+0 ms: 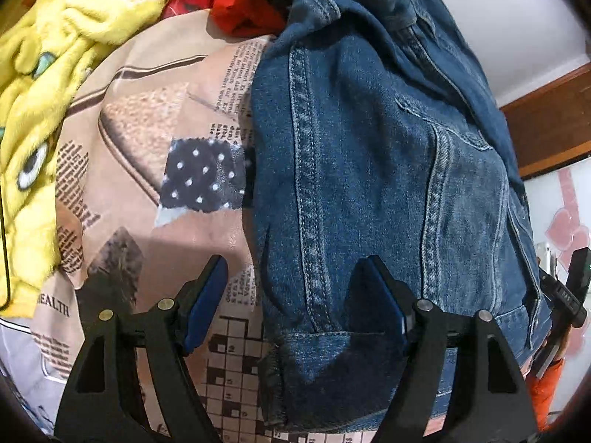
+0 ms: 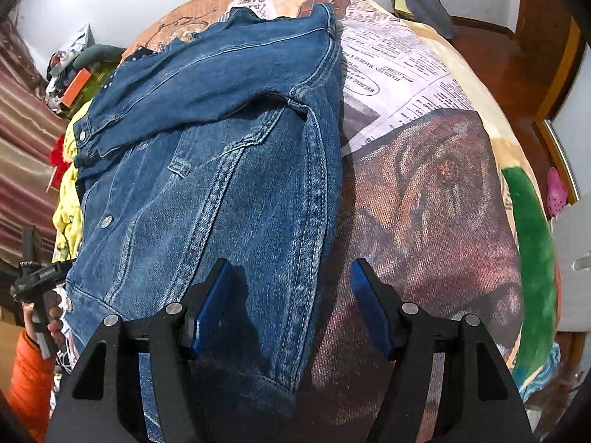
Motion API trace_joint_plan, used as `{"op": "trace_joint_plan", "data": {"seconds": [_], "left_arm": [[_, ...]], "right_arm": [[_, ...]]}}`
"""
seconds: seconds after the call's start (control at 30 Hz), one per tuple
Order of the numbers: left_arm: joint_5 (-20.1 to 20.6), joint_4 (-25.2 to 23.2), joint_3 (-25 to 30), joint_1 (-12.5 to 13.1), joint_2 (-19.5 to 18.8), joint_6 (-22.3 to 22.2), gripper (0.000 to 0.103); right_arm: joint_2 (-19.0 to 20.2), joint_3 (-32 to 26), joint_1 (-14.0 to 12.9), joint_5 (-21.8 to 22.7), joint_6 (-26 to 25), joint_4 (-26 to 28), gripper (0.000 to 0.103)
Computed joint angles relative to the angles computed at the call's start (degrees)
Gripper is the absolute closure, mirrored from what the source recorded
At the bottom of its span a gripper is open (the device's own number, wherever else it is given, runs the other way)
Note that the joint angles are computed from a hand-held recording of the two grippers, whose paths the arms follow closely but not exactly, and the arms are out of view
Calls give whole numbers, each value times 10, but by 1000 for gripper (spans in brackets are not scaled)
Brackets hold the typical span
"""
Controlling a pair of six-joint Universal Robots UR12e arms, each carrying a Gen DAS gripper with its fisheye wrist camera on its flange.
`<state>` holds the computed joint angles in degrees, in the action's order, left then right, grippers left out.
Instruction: Fold large clothes
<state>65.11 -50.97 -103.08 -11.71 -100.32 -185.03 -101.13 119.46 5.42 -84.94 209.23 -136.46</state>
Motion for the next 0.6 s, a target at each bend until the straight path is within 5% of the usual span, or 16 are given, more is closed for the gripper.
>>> {"op": "trace_joint_plan", "data": {"seconds": [0.13, 0.27, 0.33, 0.4, 0.43, 0.6], "left_arm": [[-46, 9, -20, 8, 12, 3, 56], [-53, -16, -15, 6, 16, 14, 70], [-38, -24, -4, 1, 16, 27, 77], [-15, -17, 3, -7, 20, 37, 82], [-10, -11, 5, -9, 23, 40, 84], [0, 59, 16, -21, 42, 49, 87]], "right_arm": [[4, 1, 4, -3, -8, -14, 39], [7, 4, -4, 26, -15, -32, 42], [9, 2, -7, 43, -21, -34, 53], [11, -1, -9, 54, -27, -31, 82], [11, -3, -9, 55, -27, -29, 87], [8, -8, -16, 65, -30, -54, 93]]}}
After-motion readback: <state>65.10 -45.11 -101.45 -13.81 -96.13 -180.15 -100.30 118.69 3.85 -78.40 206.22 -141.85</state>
